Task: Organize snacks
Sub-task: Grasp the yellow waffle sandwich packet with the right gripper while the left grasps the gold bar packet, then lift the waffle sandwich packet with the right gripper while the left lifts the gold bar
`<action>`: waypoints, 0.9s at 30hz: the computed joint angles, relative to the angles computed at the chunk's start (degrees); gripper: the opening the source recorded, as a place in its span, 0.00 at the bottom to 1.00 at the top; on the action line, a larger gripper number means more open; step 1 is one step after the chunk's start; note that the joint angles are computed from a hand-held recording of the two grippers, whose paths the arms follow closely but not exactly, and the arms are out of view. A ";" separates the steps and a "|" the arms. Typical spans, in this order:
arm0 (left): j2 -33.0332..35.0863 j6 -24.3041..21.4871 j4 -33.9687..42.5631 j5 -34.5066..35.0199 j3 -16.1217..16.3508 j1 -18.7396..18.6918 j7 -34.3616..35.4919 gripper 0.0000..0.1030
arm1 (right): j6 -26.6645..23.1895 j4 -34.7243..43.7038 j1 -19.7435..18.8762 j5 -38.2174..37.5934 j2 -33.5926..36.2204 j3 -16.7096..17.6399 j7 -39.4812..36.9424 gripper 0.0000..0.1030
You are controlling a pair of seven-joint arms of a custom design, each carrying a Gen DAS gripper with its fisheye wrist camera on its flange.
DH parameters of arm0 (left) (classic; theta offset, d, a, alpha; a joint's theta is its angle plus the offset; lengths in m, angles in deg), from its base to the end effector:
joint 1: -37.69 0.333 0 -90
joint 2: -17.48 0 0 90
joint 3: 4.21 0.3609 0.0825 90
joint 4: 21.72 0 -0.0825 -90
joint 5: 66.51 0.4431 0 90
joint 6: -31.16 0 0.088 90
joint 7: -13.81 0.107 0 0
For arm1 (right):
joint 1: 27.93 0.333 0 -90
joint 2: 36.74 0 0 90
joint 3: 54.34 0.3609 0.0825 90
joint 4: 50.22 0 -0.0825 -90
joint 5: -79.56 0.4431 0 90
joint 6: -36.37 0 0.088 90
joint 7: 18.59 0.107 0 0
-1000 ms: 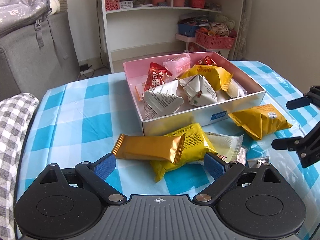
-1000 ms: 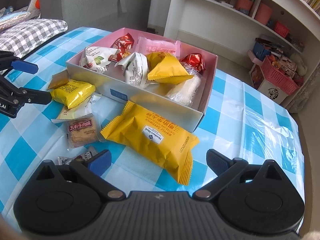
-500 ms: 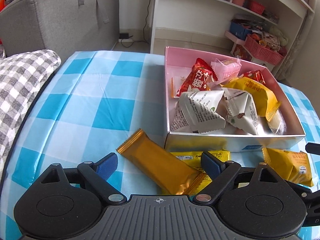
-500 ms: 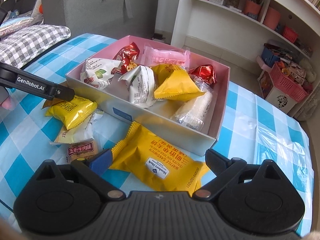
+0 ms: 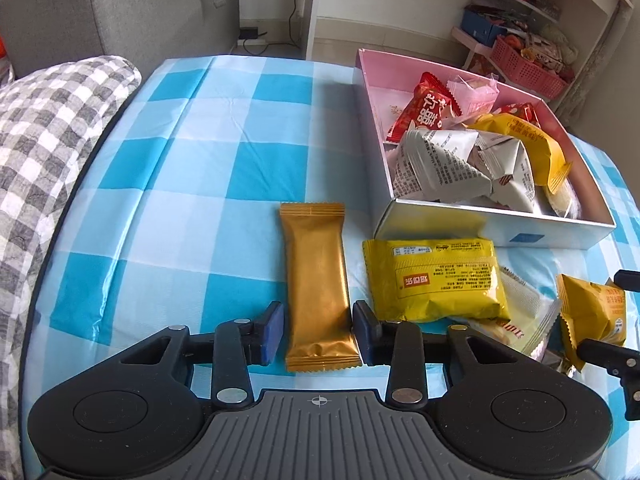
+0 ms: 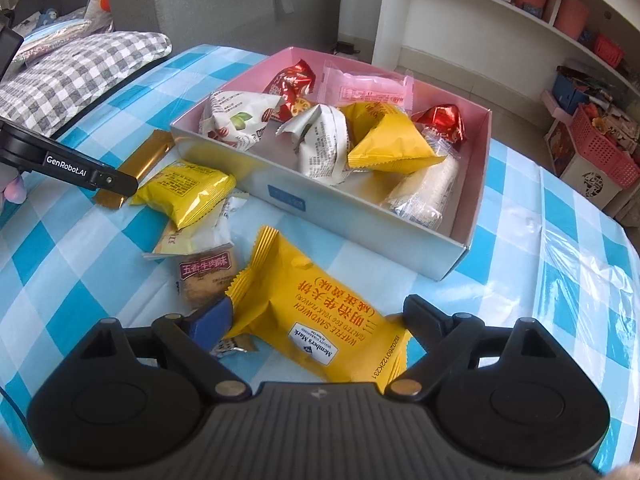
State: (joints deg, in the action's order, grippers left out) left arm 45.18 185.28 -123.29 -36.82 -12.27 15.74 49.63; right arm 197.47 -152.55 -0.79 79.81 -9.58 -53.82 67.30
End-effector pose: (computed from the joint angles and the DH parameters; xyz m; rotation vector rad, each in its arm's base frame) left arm 0.6548 -0.3825 0.3383 -2.0102 1.9418 -0.6019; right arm 0.6768 0.3535 0.3533 -2.3094 1.2951 -0.4035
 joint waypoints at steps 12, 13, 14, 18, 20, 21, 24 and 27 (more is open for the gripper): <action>-0.47 1.13 -0.73 7.44 1.46 -2.24 4.31 0.49 | -2.02 -3.30 -0.21 -2.24 -4.00 0.67 -8.43 0.89; -0.14 1.06 -0.31 7.85 1.89 -2.59 3.27 0.49 | -1.85 -3.40 0.19 -3.43 -4.05 0.18 -8.50 0.89; 0.17 1.04 0.01 8.01 2.08 -2.70 2.54 0.49 | -1.88 -3.34 0.65 -4.90 -3.98 -0.34 -8.74 0.89; 1.48 0.36 1.53 9.32 2.92 -3.51 0.33 0.49 | -1.58 -2.54 2.21 -9.71 -2.84 -1.73 -9.27 0.87; 1.91 -0.46 2.30 11.05 3.53 -4.32 -0.54 0.49 | -1.47 -1.97 2.36 -10.56 -2.14 -1.58 -10.06 0.81; 2.11 -0.90 2.67 11.71 3.67 -4.56 -0.80 0.49 | -1.31 -1.58 2.70 -11.15 -1.65 -1.80 -10.07 0.78; 2.39 -1.50 3.17 12.50 3.57 -4.59 -1.59 0.48 | -1.58 0.06 3.84 -12.76 0.03 -2.81 -9.57 0.71; 2.54 -1.66 3.42 12.77 3.40 -4.48 -2.35 0.46 | -2.07 0.88 5.10 -14.30 0.99 -4.12 -7.72 0.66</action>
State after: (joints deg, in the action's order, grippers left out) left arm 47.72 183.61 -119.87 -24.06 -8.87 11.25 47.28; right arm 195.40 -151.67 4.31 65.51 -8.59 -57.94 59.59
